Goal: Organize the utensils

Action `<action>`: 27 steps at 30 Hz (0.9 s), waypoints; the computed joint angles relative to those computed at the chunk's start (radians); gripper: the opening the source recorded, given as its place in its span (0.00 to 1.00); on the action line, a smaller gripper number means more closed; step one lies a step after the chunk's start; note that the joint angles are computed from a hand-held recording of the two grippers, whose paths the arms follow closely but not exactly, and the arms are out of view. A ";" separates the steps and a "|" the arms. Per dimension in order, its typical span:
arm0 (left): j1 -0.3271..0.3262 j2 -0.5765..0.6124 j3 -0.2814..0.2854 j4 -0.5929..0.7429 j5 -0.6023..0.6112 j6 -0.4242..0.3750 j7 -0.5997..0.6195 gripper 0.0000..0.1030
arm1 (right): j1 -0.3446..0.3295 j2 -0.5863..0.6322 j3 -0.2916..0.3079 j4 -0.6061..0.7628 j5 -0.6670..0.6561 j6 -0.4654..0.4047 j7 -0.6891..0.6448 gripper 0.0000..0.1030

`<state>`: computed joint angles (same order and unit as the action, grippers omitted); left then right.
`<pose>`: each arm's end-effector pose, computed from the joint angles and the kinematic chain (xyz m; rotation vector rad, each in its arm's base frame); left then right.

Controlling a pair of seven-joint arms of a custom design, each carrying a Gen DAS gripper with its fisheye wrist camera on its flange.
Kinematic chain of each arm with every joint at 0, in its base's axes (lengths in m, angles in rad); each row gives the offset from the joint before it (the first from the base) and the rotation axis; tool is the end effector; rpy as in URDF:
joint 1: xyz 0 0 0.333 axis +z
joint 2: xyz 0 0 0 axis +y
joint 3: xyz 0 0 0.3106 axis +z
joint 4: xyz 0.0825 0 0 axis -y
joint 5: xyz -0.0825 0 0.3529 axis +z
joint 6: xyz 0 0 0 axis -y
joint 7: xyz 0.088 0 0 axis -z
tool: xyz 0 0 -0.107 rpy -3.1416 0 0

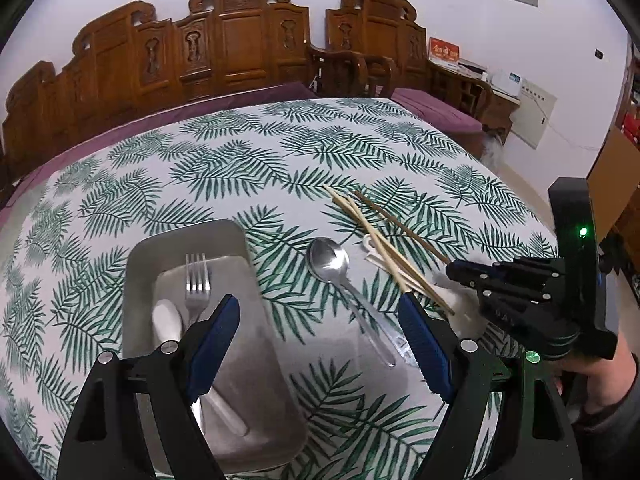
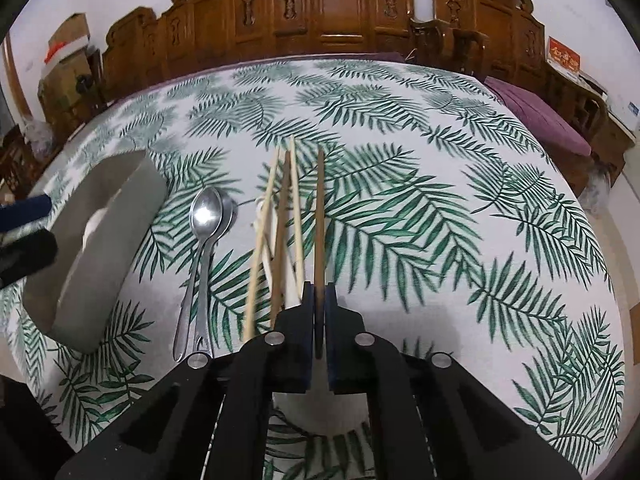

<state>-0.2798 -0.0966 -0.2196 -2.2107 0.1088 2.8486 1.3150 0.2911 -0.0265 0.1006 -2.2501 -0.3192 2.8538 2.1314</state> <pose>0.4646 -0.2638 0.5162 -1.5181 2.1537 -0.8768 0.4899 0.2210 0.4600 -1.9081 1.7106 -0.4869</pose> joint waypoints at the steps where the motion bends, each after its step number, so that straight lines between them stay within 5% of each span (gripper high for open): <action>1: 0.002 0.006 -0.005 0.005 0.015 0.000 -0.017 0.76 | -0.002 -0.003 -0.002 -0.002 -0.004 0.005 -0.001 0.06; 12: -0.019 0.102 -0.042 0.067 0.135 -0.006 -0.150 0.73 | -0.066 -0.051 0.003 -0.049 -0.043 0.083 0.008 0.06; 20: -0.053 0.217 -0.046 0.156 0.239 -0.056 -0.212 0.41 | -0.089 -0.063 0.008 -0.067 0.014 0.119 -0.057 0.06; 27: -0.066 0.298 -0.040 0.232 0.249 -0.101 -0.229 0.31 | -0.093 -0.069 0.006 -0.080 0.099 0.136 -0.130 0.06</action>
